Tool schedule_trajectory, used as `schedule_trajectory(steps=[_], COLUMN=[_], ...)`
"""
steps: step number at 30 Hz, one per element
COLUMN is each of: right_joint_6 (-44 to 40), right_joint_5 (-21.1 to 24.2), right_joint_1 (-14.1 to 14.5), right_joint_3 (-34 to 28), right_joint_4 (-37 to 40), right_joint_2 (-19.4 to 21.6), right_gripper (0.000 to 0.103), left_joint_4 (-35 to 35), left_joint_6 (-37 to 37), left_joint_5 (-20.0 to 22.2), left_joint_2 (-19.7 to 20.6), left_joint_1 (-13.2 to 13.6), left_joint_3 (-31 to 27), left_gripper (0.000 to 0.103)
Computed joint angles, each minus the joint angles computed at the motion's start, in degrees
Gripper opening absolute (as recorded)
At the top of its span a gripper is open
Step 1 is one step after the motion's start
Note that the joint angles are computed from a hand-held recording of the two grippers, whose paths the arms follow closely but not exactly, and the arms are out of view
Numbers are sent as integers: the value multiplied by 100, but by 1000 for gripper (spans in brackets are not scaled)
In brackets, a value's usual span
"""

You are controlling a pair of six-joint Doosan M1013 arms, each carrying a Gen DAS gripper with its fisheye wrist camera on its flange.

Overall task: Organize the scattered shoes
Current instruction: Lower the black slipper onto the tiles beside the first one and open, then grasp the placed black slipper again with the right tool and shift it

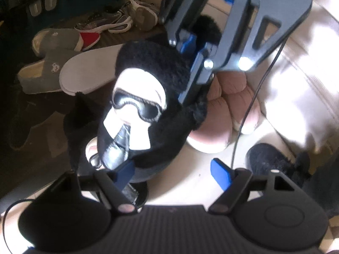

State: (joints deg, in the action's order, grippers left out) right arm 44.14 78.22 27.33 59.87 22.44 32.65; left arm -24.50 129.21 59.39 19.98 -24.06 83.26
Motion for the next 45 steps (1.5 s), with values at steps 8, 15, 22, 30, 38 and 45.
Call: schedule_trajectory(steps=[8, 15, 22, 30, 38, 45], right_joint_6=[238, 1409, 2659, 3856, 6160, 8093], right_joint_5=[-302, -402, -424, -375, -857, -1303], right_joint_1=[-31, -128, -159, 86, 382, 508], right_joint_3=[380, 572, 319, 246, 802, 1065], right_joint_4=[-139, -379, -470, -357, -1154, -1465], right_joint_2=[-157, -350, -461, -520, -691, -801], right_gripper=[22, 49, 49, 49, 49, 53], left_joint_4=[339, 549, 741, 1115, 1043, 1027], left_joint_6=[-558, -679, -574, -149, 202, 519], left_joint_5=[-124, -56, 200, 821, 401, 168], left_joint_2=[30, 12, -86, -210, -214, -195], left_joint_1=[90, 72, 100, 93, 173, 171], left_joint_3=[-22, -18, -169, -362, -303, -160], left_gripper=[78, 78, 79, 81, 93, 93])
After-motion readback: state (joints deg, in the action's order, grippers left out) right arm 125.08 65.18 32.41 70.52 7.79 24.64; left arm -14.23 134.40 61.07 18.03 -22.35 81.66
